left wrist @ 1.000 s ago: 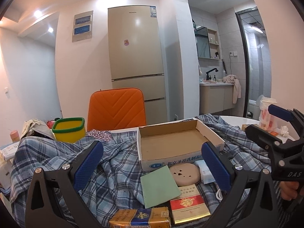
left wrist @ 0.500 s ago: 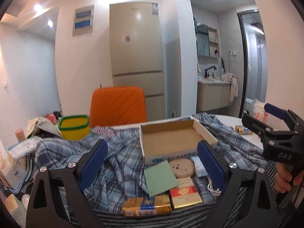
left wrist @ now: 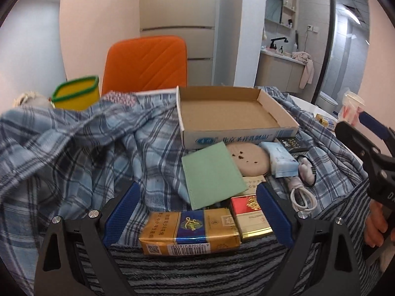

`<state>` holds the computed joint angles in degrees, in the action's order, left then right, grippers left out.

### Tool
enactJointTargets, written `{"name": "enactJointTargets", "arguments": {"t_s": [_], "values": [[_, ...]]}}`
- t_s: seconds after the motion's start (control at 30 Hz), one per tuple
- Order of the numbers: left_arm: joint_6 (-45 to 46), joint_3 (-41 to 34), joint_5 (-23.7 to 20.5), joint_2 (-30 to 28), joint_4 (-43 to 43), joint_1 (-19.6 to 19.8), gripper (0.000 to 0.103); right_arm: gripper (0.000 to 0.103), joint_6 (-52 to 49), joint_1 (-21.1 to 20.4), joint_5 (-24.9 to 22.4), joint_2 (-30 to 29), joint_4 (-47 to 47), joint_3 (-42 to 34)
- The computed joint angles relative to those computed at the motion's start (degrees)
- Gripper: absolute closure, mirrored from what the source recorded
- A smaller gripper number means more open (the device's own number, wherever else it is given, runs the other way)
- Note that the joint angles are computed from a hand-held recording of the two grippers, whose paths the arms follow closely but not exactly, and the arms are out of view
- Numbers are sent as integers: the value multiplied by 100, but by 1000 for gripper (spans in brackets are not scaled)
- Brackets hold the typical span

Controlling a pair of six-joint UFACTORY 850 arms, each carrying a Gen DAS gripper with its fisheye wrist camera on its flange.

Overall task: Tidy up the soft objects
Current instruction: 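Lower the left gripper onto the gold-and-blue cigarette pack and grasp it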

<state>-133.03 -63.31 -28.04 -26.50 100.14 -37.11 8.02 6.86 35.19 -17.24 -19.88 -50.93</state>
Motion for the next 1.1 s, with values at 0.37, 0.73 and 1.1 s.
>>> {"name": "enactJointTargets", "arguments": {"t_s": [0.37, 0.73, 1.1], "values": [[2524, -382, 618, -289, -2725, 226, 9, 0, 281, -62, -15, -30, -365, -12], [2816, -366, 923, -296, -3146, 370, 18, 0, 348, -46, -70, -56, -458, -43], [228, 134, 121, 107, -513, 53, 18, 0, 438, -84, -112, -77, -454, -60]]}}
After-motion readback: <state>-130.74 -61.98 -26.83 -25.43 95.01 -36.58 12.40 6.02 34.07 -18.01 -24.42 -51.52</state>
